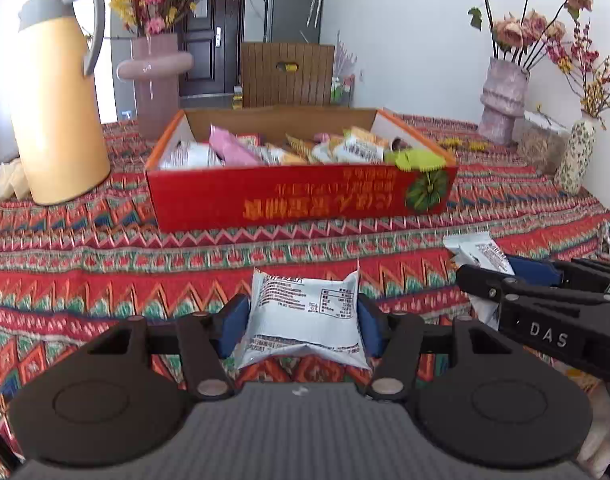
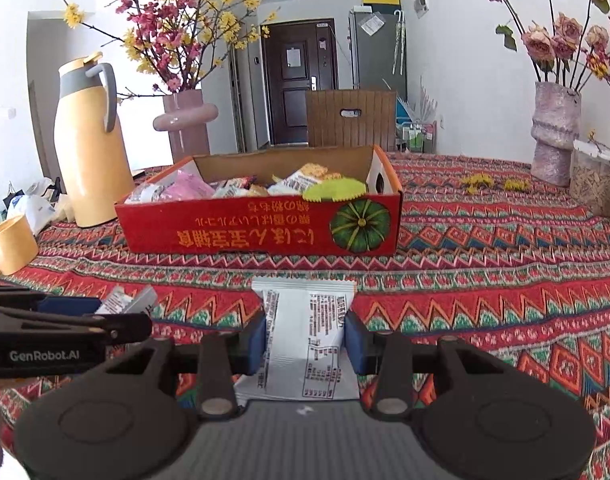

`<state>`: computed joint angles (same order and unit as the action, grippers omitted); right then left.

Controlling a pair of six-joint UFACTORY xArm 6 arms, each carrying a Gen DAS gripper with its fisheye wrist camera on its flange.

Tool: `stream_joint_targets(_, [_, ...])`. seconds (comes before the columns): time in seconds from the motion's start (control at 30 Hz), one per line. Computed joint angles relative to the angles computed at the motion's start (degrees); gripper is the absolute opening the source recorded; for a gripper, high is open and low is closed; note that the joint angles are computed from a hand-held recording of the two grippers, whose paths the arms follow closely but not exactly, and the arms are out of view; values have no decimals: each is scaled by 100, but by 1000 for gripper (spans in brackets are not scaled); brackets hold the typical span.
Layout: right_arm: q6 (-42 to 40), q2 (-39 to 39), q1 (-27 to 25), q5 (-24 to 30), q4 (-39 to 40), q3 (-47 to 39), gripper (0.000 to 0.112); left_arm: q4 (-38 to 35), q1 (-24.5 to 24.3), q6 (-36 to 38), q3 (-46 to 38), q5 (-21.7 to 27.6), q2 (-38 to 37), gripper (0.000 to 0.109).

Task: Organize snacks
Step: 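Carry both white packets over the red box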

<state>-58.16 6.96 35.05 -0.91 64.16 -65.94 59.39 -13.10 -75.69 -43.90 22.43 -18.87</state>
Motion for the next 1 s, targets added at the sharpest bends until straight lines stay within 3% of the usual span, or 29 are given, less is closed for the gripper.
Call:
stream_joint_targets(0.17, [-502, 272, 24, -44, 407, -548, 40, 428, 92, -248, -375, 51, 95, 59])
stream_joint_targets(0.43, [-239, 843, -57, 5, 49, -1489, 40, 907, 275, -486, -1137, 77, 471, 59])
stream_joint_targets(0.67, [518, 1588, -176, 100, -853, -2592, 40, 1124, 455, -584, -1896, 126, 1004, 59])
stream_joint_targets(1.0, [2746, 2957, -434, 552, -3184, -4501, 40, 1223, 784, -883, -2927, 175, 1874, 59])
